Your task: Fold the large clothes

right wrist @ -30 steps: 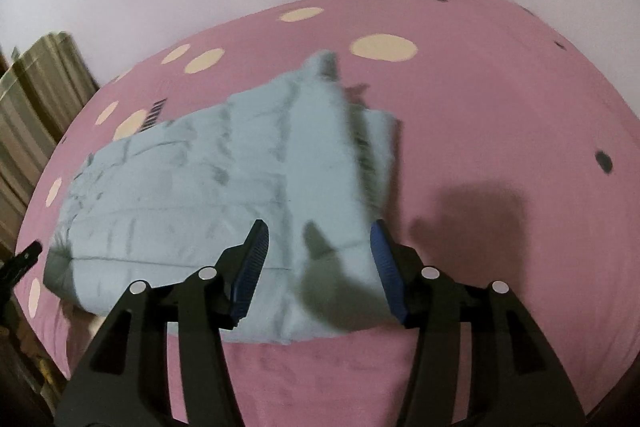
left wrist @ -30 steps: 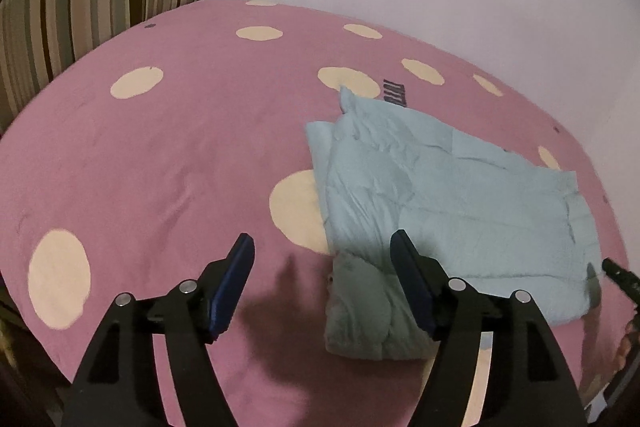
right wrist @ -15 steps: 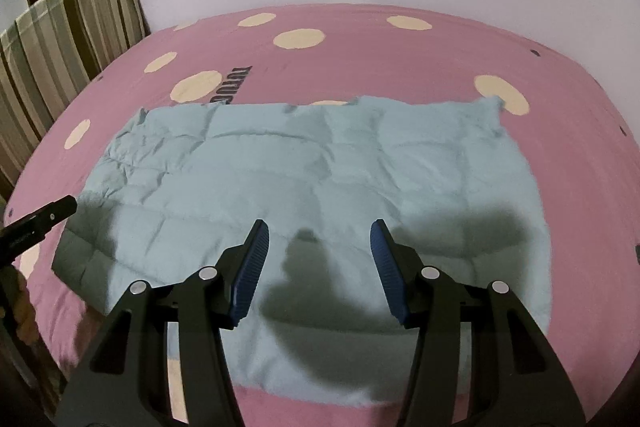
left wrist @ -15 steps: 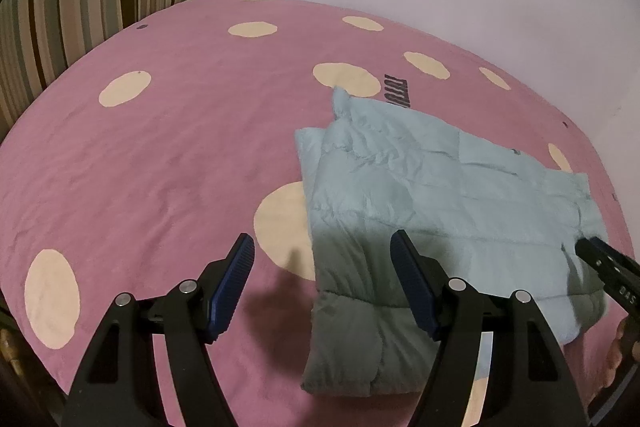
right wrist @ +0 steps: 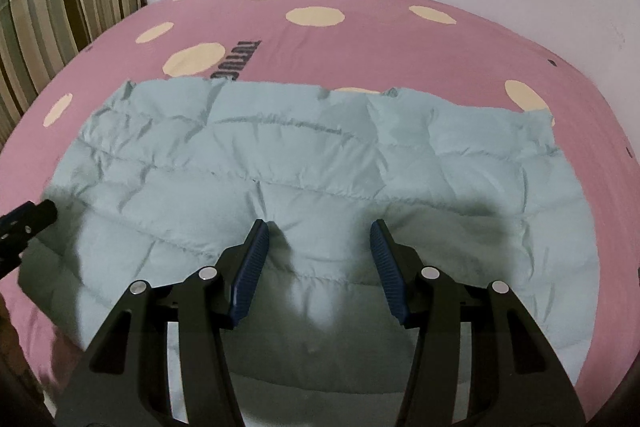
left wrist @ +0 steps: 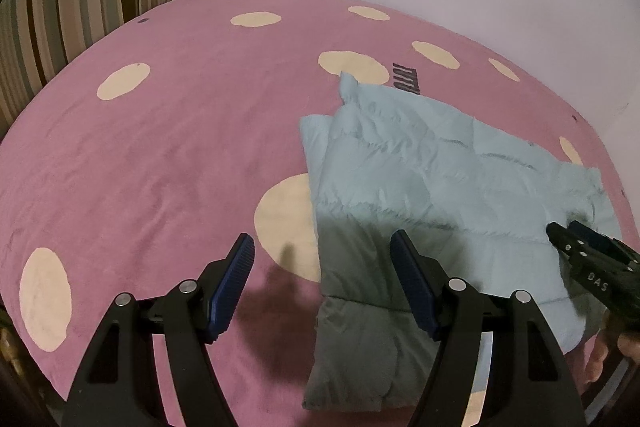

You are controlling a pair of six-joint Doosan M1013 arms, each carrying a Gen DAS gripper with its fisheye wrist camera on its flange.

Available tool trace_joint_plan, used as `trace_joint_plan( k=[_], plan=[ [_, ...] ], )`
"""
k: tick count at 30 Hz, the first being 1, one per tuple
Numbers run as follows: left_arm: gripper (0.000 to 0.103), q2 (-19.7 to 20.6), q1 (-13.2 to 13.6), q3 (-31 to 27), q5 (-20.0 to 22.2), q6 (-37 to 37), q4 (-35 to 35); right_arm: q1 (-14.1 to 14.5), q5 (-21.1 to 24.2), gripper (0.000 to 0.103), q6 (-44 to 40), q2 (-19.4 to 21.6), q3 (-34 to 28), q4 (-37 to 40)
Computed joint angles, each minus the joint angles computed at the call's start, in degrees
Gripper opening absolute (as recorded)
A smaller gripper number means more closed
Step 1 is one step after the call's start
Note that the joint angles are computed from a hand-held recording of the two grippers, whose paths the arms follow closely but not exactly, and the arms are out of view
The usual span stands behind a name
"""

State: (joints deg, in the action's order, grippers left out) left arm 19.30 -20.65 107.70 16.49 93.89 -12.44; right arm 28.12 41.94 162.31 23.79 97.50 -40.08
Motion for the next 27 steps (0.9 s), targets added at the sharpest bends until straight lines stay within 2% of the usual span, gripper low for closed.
trace_joint_plan(
  k=[8,27],
  plan=[
    [0.070,0.7,-0.4,-0.3,0.2,-1.9,1.8,0.1,1.6,0.053,-0.7,1.9,-0.4,0.1],
    [0.070,2.2,-1.3,-2.3,1.4,-5.0,5.2,0.2,1.1,0.053,0.7,2.3,0.0,-1.2]
  ],
)
